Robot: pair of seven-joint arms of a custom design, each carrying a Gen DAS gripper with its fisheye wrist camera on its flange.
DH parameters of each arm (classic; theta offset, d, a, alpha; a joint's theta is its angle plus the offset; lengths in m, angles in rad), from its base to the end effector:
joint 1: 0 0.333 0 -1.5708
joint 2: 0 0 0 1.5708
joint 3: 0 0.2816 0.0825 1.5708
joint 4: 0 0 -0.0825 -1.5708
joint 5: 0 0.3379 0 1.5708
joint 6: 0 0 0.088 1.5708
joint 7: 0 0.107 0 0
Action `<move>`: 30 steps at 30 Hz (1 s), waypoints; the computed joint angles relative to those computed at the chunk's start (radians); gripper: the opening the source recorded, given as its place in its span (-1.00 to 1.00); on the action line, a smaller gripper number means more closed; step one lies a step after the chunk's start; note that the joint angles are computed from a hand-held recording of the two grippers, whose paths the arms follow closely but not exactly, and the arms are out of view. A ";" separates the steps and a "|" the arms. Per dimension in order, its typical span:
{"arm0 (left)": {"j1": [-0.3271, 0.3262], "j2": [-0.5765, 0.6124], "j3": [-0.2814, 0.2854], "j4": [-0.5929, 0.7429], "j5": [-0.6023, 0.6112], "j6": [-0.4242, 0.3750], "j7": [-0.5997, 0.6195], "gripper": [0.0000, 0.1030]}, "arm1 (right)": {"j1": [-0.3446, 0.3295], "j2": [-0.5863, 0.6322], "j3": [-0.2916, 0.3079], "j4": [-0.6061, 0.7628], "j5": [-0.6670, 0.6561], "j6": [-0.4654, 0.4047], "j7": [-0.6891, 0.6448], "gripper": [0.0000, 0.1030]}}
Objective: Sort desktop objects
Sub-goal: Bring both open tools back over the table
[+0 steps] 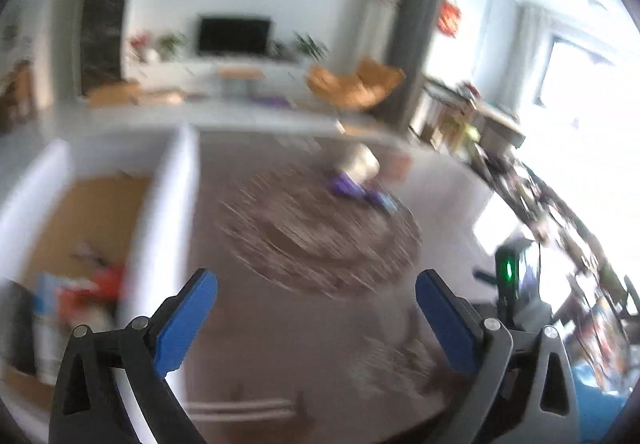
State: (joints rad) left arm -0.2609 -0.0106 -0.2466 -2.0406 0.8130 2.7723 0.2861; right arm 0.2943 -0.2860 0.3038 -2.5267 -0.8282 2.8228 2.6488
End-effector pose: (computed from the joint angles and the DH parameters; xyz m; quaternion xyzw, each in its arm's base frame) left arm 0.4653 -0.2954 0.5078 -0.6762 0.6003 -0.3602 0.2294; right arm 0.3413 0.2799 0.4187 -0.7393 0.5692 -0.2536 0.2552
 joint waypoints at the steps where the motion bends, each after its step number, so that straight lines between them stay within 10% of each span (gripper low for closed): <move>1: -0.006 0.047 -0.006 0.034 -0.026 -0.004 0.030 0.97 | 0.000 -0.018 -0.013 -0.018 0.013 0.006 -0.001 0.97; 9: -0.141 0.440 0.056 0.405 -0.136 -0.207 0.160 0.97 | -0.041 -0.055 -0.040 -0.103 0.151 0.144 -0.092 0.97; 19: -0.275 0.609 0.198 0.645 -0.120 -0.331 0.129 0.97 | -0.057 -0.031 -0.025 -0.114 0.303 0.175 -0.176 0.97; 30: -0.284 0.694 0.194 0.768 -0.191 -0.416 0.227 1.00 | -0.070 -0.025 0.001 -0.101 0.342 0.140 -0.191 0.98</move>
State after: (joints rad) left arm -0.5452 0.6834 -0.0523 -1.2726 0.6220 2.3565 0.5132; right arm 0.2245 -0.3111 0.3046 -2.6278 -0.4867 2.9629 2.4580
